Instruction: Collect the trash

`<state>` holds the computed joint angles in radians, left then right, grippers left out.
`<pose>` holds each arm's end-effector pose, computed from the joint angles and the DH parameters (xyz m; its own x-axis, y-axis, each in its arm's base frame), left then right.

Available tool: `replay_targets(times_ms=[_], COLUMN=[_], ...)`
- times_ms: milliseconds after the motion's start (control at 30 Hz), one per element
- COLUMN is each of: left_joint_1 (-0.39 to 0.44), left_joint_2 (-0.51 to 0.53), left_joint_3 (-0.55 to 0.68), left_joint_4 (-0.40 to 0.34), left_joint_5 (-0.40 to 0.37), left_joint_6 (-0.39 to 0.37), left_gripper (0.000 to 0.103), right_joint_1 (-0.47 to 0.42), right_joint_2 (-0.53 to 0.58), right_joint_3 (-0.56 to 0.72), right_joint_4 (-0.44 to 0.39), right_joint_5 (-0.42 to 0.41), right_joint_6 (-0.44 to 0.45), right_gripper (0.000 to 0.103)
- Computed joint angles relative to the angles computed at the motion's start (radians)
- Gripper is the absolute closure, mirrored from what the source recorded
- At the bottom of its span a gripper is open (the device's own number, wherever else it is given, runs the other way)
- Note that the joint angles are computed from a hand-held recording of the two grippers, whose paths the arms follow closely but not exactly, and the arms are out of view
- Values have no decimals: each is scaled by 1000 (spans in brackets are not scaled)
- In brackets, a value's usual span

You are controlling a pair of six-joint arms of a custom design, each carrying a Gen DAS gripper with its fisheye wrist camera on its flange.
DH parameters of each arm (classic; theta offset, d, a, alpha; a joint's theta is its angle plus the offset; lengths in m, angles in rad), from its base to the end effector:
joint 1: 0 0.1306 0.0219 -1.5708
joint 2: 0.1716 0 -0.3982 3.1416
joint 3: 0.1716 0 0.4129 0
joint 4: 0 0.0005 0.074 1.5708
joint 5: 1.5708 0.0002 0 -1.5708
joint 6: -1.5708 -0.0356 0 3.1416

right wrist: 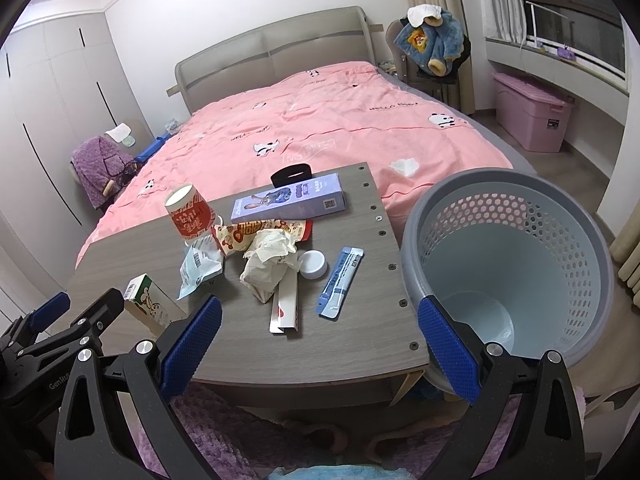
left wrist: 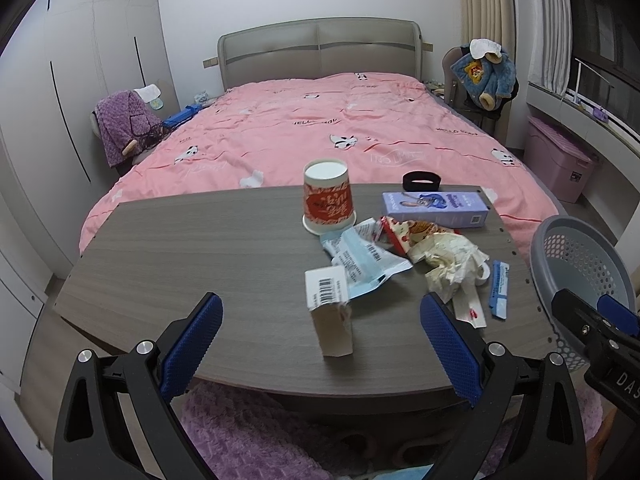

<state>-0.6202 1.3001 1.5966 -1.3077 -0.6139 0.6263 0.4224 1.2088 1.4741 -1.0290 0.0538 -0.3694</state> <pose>0.3631 -0.2348 0.5600 -0.6914 -0.0950 -0.7162 -0.2209 0.9716 0.0844 0.3877 0.1716 0.5540 -0.7233 0.0702 -0.6870 -0.1209 0.9666 0.2261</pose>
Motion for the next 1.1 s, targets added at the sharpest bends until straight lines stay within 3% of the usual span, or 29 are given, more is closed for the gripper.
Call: replay_targets(times_ms=[300,767,1100], left_joint_1=[16,28,60], left_joint_2=[-20,-33,-50], left_joint_3=[-48,-94,-168], left_joint_4=[47,59,154], left_joint_5=[14,14,77], left_joint_6=[-12,42,55], left_gripper=[8,8,8], right_joint_1=[1,-22,-37], right_joint_2=[2,15,24], right_joint_3=[-31,-69,-82], right_joint_4=[42,92,90], right_joint_5=[-25,-93,-107], right_joint_6=[29,55,41], right_gripper=[6,6,6])
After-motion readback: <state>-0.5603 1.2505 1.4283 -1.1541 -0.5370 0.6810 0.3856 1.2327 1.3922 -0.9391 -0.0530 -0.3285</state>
